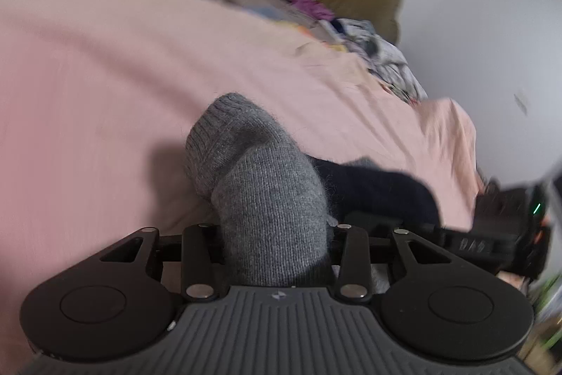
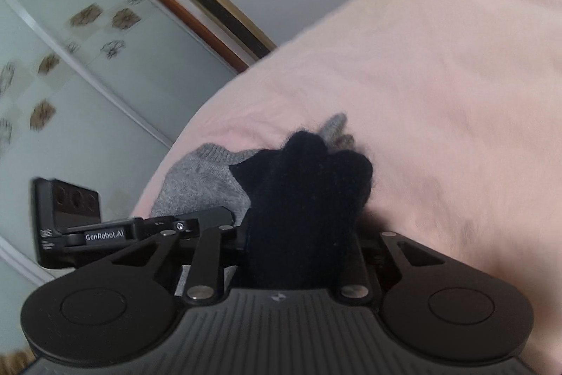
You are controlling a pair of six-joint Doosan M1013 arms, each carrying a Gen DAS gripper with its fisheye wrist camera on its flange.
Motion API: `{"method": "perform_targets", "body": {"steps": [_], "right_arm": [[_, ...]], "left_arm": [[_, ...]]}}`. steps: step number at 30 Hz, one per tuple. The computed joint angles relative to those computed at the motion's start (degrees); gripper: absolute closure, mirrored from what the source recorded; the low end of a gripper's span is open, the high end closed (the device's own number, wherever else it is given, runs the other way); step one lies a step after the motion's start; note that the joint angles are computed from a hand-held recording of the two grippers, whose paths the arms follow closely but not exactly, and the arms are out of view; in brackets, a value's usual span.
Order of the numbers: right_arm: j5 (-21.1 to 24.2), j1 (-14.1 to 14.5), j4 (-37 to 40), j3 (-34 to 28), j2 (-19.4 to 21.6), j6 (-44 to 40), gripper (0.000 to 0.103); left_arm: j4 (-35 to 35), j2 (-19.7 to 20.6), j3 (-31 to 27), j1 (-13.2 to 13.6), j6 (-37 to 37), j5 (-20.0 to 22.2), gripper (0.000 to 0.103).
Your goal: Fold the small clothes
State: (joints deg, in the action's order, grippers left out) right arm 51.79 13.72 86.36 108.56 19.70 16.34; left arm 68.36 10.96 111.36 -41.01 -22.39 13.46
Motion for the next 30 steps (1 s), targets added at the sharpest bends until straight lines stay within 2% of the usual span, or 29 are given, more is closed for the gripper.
{"method": "perform_targets", "body": {"steps": [2,4,5,6,7,8,9,10,11,12,15,18,20,21,22,23,24,25,26,27,30], "right_arm": [[-1.8,0.2,3.8,1.1,-1.4,-5.9,0.079],[-6.8,1.1,6.1,1.0,-2.0,-6.1,0.076],[-10.1,1.8,4.6,0.4,-2.0,-3.9,0.076],[-13.0,2.4,0.7,-0.3,-2.0,0.2,0.068],[-15.3,2.9,-4.9,-1.1,-2.0,5.8,0.047],[-17.1,3.2,-8.1,-1.0,-2.3,9.4,0.040],[-17.2,2.9,-8.3,-0.4,-2.9,10.0,0.034],[-15.9,2.1,-6.7,0.6,-3.6,8.5,0.033],[-14.1,1.0,-5.9,1.6,-4.3,7.9,0.033],[-12.0,-0.2,-5.6,2.6,-4.9,8.1,0.033],[-4.6,-3.9,-4.8,6.0,-6.9,8.4,0.031],[3.2,-7.0,-6.2,9.1,-8.4,9.9,0.031],[6.3,-8.4,-8.1,11.3,-9.5,10.2,0.031],[7.4,-8.8,-8.4,12.2,-9.9,9.3,0.031],[8.1,-9.1,-8.5,13.3,-10.4,8.0,0.031],[8.2,-9.0,-8.3,14.1,-11.0,6.6,0.031],[8.2,-8.7,-7.9,14.7,-11.4,5.7,0.033],[7.5,-7.9,-7.2,15.2,-11.8,5.6,0.043],[5.9,-6.8,-7.3,15.5,-12.1,6.4,0.055],[4.0,-5.8,-8.2,15.4,-12.2,8.0,0.082],[-0.9,-3.5,-6.7,15.7,-13.0,9.0,0.085]], "left_arm": [[4.3,0.2,-0.7,-0.7,-1.1,1.8,0.060],[-1.4,1.3,-2.8,-1.1,5.5,6.3,0.053],[-7.9,2.0,-4.4,-1.1,12.4,9.0,0.046],[-11.6,2.8,-5.9,-1.7,16.4,13.4,0.043],[-12.4,3.1,-6.7,-2.3,17.3,16.6,0.032],[-10.1,2.5,-6.2,-3.0,15.5,18.2,0.022],[-5.9,1.7,-5.1,-4.0,12.0,19.3,0.016],[-3.8,0.9,-4.3,-4.9,10.2,20.5,0.007],[-2.8,-0.1,-3.4,-5.7,9.0,21.4,0.006],[-2.5,-1.2,-2.4,-6.4,8.2,20.9,0.006],[-7.0,-4.4,1.1,-7.7,9.6,15.0,0.008],[-13.3,-6.0,4.2,-8.9,12.2,9.5,0.014],[-16.6,-6.6,6.2,-9.3,12.5,5.2,0.027],[-15.5,-6.7,7.2,-9.6,9.7,3.2,0.031],[-13.0,-7.1,7.8,-10.4,7.2,3.8,0.036],[-13.0,-7.2,7.9,-10.9,7.8,3.7,0.056],[-16.0,-6.9,7.8,-10.9,11.4,2.4,0.066],[-17.2,-6.6,7.5,-11.1,12.3,2.7,0.076],[-15.4,-6.3,7.3,-11.7,10.3,4.2,0.079],[-14.0,-6.1,7.1,-12.0,9.2,5.2,0.084],[-10.8,-6.8,7.2,-13.2,4.6,8.6,0.087]]}}
